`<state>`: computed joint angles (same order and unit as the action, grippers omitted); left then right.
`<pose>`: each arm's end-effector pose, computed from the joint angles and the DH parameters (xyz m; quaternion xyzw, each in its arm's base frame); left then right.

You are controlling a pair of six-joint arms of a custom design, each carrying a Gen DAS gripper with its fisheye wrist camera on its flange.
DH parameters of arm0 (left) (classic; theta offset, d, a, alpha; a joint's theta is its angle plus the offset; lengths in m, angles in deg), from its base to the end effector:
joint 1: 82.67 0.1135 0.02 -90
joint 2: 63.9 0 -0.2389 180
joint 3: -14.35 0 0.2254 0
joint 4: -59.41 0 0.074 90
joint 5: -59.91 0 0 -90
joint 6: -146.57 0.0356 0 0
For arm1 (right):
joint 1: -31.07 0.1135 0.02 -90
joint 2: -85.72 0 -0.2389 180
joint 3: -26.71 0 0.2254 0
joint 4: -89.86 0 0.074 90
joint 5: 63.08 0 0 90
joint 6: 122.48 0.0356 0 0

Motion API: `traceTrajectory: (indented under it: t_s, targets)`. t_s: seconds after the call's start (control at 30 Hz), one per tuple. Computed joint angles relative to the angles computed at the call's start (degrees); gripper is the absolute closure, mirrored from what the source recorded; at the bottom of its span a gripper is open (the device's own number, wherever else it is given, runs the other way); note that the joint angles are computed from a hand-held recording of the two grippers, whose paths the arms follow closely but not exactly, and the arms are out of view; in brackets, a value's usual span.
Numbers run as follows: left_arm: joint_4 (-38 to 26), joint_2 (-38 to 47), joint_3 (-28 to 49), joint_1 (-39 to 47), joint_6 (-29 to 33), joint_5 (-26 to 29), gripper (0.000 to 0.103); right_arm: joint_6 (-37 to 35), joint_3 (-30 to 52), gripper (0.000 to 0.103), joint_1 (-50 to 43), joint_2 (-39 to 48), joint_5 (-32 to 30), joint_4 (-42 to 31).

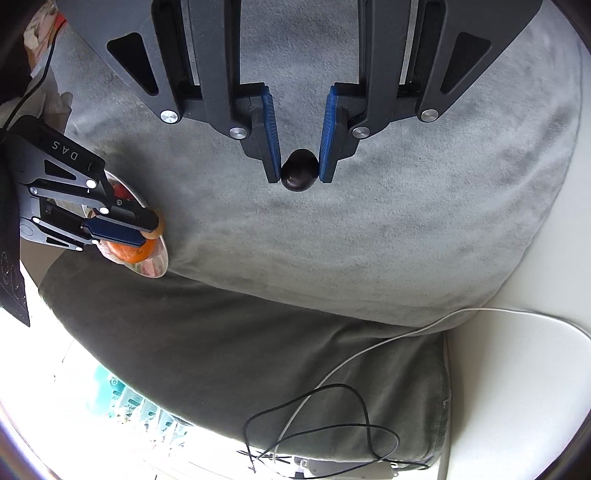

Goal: Organize fruits
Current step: 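Carry the longan and the plum over the floral plate with both grippers, then open both grippers to drop the longan and plum onto the plate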

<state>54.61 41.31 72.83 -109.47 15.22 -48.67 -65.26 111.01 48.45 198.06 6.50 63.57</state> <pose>0.2766 -0.1270 0.0956 -0.1707 0.9176 -0.0559 0.3547 0.3516 0.1231 0.1413 -0.4463 0.8255 0.1268 0.3213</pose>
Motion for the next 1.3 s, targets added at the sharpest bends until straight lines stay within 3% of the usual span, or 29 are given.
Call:
traceTrajectory:
  t_s: [0.6, 1.3]
  targets:
    - [-5.5, 9.3, 19.4, -8.4, 3.0, 0.7, 0.084, 1.3, 5.3, 0.078, -11.5, 0.2, -6.4, -1.8]
    - [-13.3, 24.6, 43.0, -11.6, 7.1, 6.2, 0.084, 4.6, 21.3, 0.078, -17.9, 13.8, -7.6, -6.5]
